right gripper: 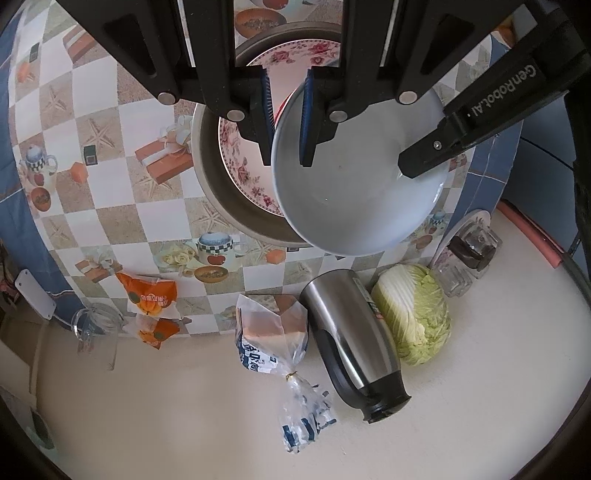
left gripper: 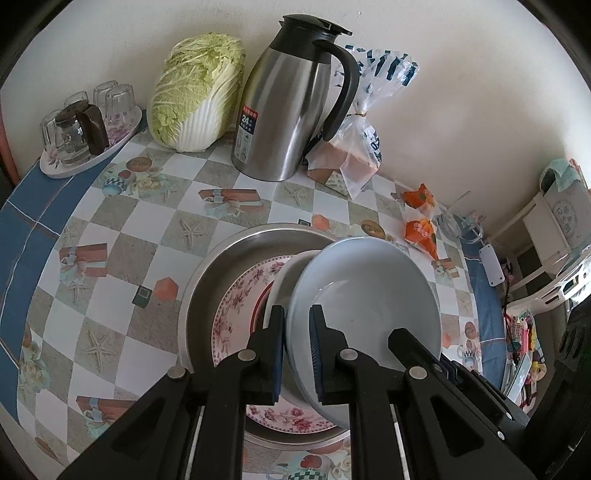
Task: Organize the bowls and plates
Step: 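Lift the second white bowl with both tools and carry it over the basin, then lower the second white bowl with both tools onto the stacked bowls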
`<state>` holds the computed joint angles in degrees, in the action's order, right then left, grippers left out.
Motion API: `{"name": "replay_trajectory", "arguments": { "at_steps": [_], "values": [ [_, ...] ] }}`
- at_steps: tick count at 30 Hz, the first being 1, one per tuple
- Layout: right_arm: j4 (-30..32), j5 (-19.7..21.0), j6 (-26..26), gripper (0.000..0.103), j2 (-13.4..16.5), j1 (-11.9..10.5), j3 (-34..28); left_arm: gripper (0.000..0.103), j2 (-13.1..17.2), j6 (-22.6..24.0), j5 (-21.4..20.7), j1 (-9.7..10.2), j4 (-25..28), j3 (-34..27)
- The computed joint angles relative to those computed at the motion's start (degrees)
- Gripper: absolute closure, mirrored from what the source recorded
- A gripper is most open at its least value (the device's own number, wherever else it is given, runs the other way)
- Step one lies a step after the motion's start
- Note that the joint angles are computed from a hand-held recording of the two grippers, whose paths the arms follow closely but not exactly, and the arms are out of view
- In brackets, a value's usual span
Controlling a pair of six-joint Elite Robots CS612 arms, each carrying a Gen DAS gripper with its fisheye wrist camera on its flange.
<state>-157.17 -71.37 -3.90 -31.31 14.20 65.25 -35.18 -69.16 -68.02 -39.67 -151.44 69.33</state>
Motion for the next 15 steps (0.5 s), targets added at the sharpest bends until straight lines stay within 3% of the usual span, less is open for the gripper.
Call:
{"name": "replay_trajectory", "arguments": {
  "at_steps": [15],
  "values": [
    [-1.6,-1.7,-0.7,0.086,0.3,0.5,0.1,0.09,0.0,1.1,1.5,-0.31,3.0,-0.9]
  ]
}}
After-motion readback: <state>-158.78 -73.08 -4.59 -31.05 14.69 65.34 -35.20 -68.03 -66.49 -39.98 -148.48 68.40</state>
